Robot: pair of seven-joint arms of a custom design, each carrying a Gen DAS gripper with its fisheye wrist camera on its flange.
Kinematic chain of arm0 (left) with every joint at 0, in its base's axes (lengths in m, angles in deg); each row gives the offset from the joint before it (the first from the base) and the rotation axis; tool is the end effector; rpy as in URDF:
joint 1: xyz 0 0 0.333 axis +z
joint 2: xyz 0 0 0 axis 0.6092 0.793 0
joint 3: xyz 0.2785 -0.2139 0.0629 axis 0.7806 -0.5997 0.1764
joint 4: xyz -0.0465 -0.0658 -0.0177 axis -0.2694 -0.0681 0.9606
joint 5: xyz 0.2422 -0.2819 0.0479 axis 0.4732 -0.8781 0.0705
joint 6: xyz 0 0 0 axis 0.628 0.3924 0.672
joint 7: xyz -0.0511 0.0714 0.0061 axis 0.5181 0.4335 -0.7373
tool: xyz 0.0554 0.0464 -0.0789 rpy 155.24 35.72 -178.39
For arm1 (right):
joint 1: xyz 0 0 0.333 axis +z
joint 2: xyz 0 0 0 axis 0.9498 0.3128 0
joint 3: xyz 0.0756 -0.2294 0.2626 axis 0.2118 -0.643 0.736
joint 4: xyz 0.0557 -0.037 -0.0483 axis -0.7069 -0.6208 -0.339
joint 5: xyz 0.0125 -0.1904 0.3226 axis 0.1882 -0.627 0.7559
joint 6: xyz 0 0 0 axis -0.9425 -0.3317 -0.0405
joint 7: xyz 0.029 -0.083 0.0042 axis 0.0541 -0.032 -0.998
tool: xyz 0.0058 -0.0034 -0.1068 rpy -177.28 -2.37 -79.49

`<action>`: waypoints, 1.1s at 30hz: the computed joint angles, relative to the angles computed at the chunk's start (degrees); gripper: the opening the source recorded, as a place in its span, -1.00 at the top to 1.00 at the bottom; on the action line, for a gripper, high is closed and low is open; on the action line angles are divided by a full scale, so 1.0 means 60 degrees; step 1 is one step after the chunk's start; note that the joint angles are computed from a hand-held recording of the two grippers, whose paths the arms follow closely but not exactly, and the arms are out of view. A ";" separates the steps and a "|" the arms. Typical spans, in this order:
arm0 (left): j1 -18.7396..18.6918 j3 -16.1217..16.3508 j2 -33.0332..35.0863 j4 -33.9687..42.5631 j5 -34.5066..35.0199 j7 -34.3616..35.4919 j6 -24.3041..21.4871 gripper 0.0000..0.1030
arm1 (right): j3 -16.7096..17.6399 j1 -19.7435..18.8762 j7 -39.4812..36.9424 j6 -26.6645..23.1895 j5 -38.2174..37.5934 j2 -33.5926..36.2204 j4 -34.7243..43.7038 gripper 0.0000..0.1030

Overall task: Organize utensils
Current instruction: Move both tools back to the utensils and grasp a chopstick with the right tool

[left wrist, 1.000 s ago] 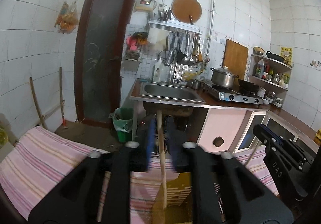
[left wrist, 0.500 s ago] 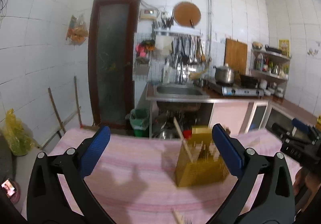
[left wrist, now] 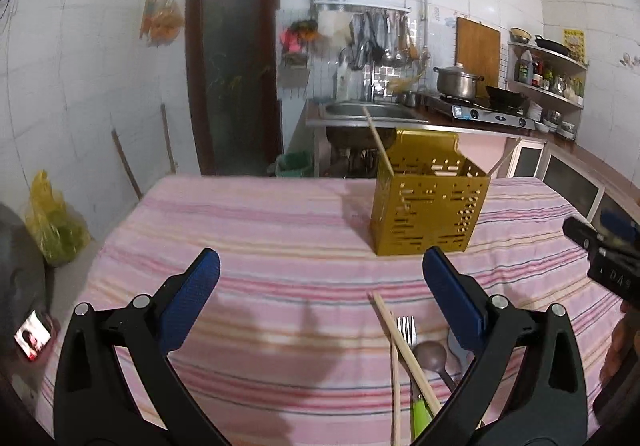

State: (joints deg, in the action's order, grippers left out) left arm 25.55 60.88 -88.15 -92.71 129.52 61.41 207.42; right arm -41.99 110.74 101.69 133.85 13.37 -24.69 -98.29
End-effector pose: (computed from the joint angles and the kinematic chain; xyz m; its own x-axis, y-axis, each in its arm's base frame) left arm 0.4724 -0.2364 0.5984 0.4884 -0.8725 0.0150 -0.4077 -0.2434 -0.8801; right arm 0.5923 0.3522 0.6031 0.4111 -0.9112 -0.0286 -0.4133 -0.1584 -0.8967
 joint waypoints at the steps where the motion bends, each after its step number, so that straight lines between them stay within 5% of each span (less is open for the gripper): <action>1: 0.0002 0.0008 0.0022 -0.0043 -0.0039 -0.0016 -0.0009 -0.90 | -0.0106 0.0093 0.0101 -0.0007 -0.0045 0.0011 -0.0073 -0.68; 4: 0.0004 0.0066 0.0164 -0.0111 -0.0175 -0.0115 0.0058 -0.90 | -0.0882 0.0716 0.0822 0.0020 -0.0517 0.0092 -0.0271 -0.68; 12: 0.0038 0.0364 0.0912 -0.0213 -0.0404 -0.0188 0.0202 -0.90 | -0.0054 0.0047 0.0583 -0.0469 -0.0083 0.0611 -0.0181 -0.67; 25: 0.0014 0.0770 0.1560 -0.0058 -0.1226 0.0703 0.0487 -0.90 | 0.0973 -0.0534 0.0502 -0.3486 0.0303 0.1773 0.1638 -0.67; 33: 0.0017 0.0845 0.1628 -0.0034 -0.1472 0.0856 0.0646 -0.90 | 0.1391 -0.0693 0.0654 -0.4459 0.0536 0.2033 0.2219 -0.63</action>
